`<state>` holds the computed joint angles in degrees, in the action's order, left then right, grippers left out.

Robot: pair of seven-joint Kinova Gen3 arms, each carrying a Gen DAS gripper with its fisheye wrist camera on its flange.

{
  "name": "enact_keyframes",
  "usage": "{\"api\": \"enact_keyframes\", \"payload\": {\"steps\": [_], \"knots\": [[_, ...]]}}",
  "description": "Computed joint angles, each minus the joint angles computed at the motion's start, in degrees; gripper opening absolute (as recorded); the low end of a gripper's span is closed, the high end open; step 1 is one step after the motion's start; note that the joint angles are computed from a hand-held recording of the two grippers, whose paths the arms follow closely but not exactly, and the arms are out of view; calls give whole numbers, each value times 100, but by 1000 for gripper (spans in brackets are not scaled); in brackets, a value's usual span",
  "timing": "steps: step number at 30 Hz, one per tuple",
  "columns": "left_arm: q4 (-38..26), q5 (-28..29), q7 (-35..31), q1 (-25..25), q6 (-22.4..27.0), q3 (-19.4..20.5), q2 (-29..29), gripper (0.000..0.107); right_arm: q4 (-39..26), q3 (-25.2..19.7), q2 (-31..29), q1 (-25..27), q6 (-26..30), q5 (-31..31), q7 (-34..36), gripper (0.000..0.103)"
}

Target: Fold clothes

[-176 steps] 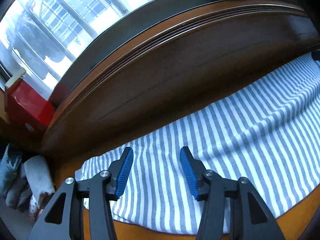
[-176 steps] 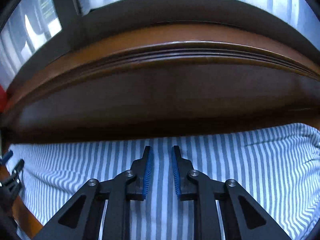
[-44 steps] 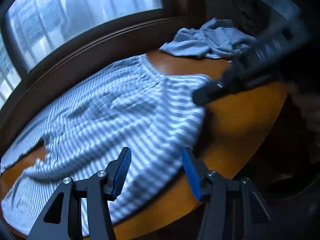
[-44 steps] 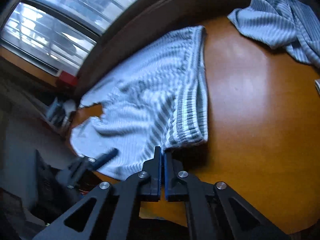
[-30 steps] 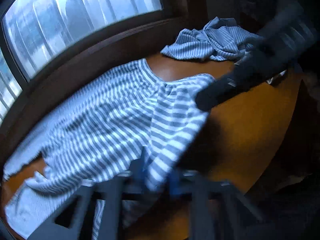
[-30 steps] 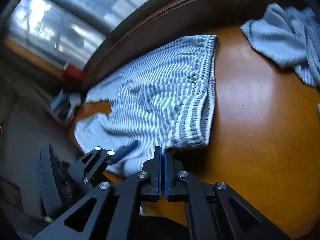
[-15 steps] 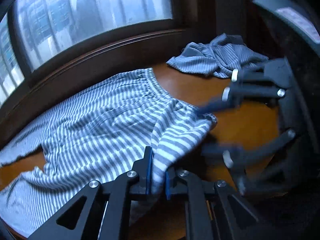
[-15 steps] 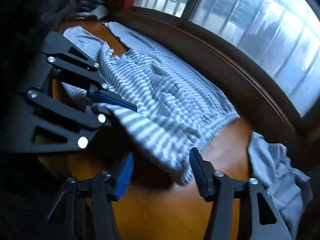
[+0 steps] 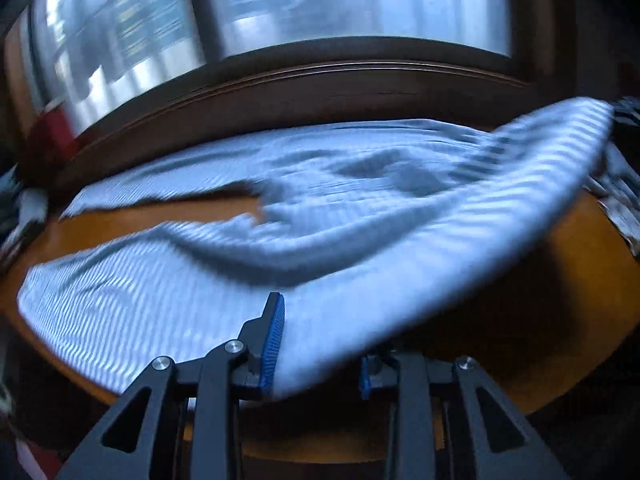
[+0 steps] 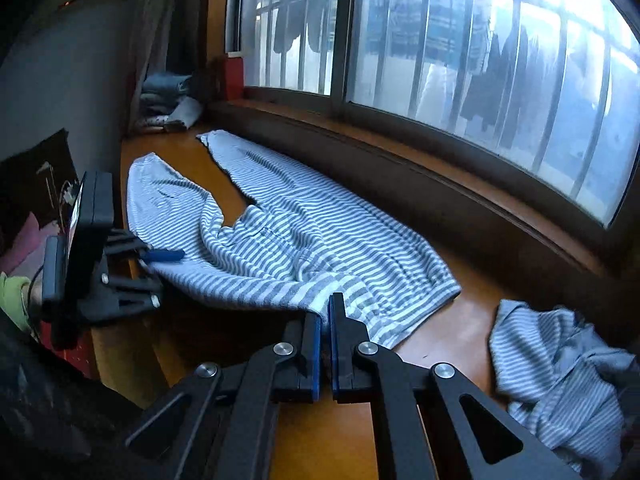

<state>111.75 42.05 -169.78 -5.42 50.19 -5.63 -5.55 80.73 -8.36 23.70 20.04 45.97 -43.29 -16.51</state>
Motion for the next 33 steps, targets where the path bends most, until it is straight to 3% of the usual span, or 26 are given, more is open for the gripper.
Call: {"api": "enact_keyframes", "payload": {"steps": [5,6,8,13,18,21,24,28,33], "knots": [[-106,-125,166,-202,-239,93,306,26,-156,844,39,-511,345,-278,108,4],[-174,-133,271,-268,-150,73,349,12,-209,882,74,-533,396,-267,40,4],[-416,-261,597,-372,265,-59,409,4,-286,991,127,-600,509,-232,-51,4],[-948,-619,722,-818,1237,-268,192,3,-404,1157,244,-800,990,283,-370,4],[-1641,-1230,1101,-764,1676,-181,115,3,-507,372,332,-407,1224,1082,-796,4],[-2400,-1397,1244,-218,2011,-417,325,3,-1034,-75,471,-118,1555,1356,-1154,4],[-3196,-1356,1277,-309,2242,31,696,3,-1831,-573,792,106,1758,1715,-1763,4],[-4258,-1545,1762,-384,2221,920,1438,3,-2892,-473,1242,-76,1986,1787,-2334,4],[-5479,-2422,2478,619,2191,1106,2543,3,-4220,477,2240,-789,2014,1771,-3217,4]]}}
